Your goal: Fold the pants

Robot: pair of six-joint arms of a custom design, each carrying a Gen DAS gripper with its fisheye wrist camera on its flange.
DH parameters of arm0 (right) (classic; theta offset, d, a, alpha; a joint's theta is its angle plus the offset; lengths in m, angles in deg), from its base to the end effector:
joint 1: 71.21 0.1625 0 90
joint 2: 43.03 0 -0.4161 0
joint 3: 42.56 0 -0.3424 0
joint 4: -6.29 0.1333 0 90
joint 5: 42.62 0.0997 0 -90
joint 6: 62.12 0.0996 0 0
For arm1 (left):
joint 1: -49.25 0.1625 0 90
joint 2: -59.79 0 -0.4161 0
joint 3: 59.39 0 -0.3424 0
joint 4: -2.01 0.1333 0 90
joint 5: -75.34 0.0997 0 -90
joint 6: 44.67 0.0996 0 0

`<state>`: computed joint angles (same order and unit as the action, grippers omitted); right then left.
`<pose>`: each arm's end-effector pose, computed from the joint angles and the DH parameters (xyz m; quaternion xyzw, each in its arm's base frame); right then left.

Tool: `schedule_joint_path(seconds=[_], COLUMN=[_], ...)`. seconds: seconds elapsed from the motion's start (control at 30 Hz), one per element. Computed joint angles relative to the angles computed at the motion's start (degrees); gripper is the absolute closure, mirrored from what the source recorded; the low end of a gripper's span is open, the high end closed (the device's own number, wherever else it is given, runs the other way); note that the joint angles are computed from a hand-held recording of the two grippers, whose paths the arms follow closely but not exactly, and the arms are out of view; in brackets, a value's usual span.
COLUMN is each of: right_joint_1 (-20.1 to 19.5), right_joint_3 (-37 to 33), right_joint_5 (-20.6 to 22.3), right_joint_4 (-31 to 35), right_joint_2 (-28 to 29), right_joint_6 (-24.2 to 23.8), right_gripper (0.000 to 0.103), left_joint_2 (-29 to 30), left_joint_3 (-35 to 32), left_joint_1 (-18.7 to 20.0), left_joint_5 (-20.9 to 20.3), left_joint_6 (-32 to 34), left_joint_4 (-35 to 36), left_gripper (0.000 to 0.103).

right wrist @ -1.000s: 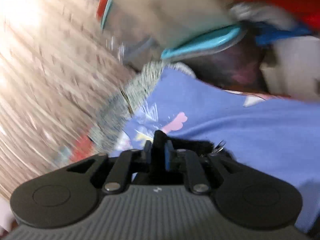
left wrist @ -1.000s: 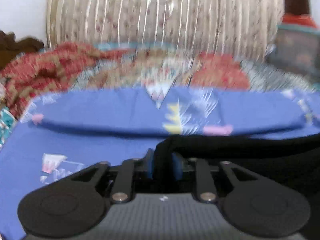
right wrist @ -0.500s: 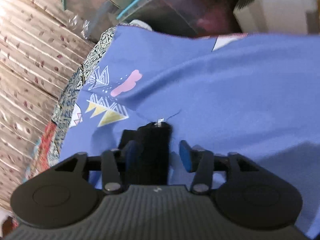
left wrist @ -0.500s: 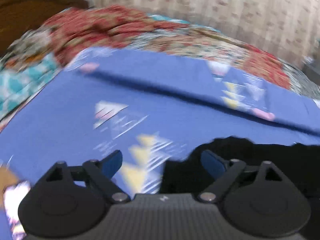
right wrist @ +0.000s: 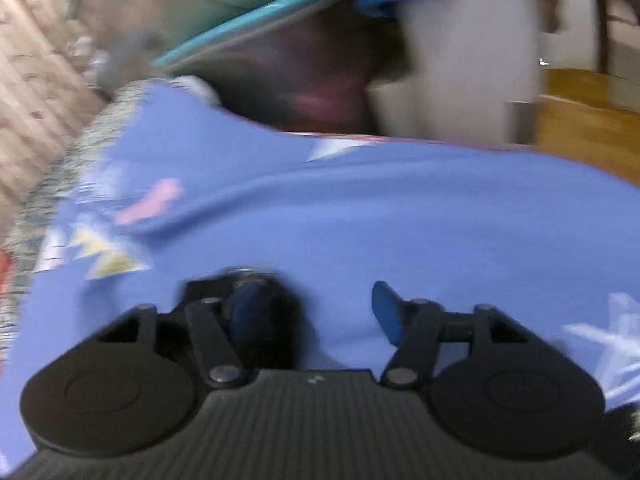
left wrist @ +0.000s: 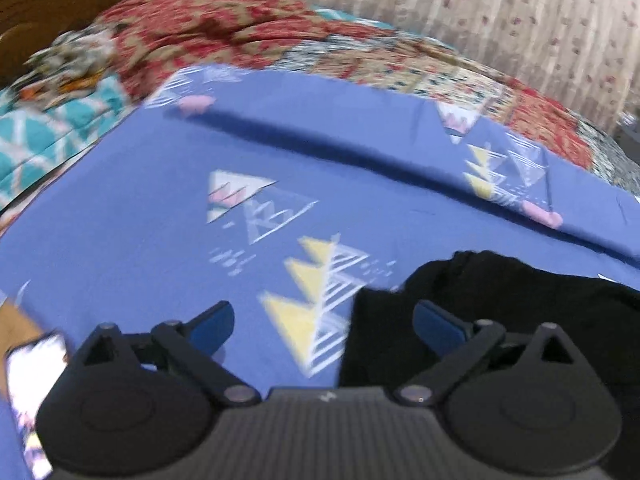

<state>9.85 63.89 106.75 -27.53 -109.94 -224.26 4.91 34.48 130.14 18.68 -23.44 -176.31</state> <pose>-0.0257 -0.4695 0.2230 -0.4725 -0.5497 0.6097 0.3208 0.0854 -0.6554 0.3088 0.1123 0.8716 -0.3700 0.3014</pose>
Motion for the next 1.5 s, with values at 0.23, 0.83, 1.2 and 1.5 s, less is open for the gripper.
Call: schedule_joint_path(seconds=[0.23,0.83,1.2,1.5], right_joint_1=[3.63,0.07,0.31,6.24], right_joint_3=[0.63,-33.31,-22.54,8.14], right_joint_5=[-3.14,-7.66,-10.67,-17.17], right_joint_4=[-3.6,34.29,21.87,-1.09], right_joint_2=[-2.4,17.56,11.65,-8.94], right_joint_6=[-11.34,15.26,4.19,5.96], right_gripper=[0.038,0.019,0.099,0.099], left_joint_2=[8.82,11.87,14.47,-0.13], left_joint_3=[-6.19,-7.81,-11.61,11.66], left_joint_1=[-2.03,-1.25,-2.18,-8.47], left_joint_5=[-0.67,-9.4,-5.23,-6.28], left_joint_6=[19.07,35.67,28.01,28.94], left_joint_4=[-6.3,-6.46,1.12,-19.0], left_gripper=[0.003,0.001,0.09,0.09])
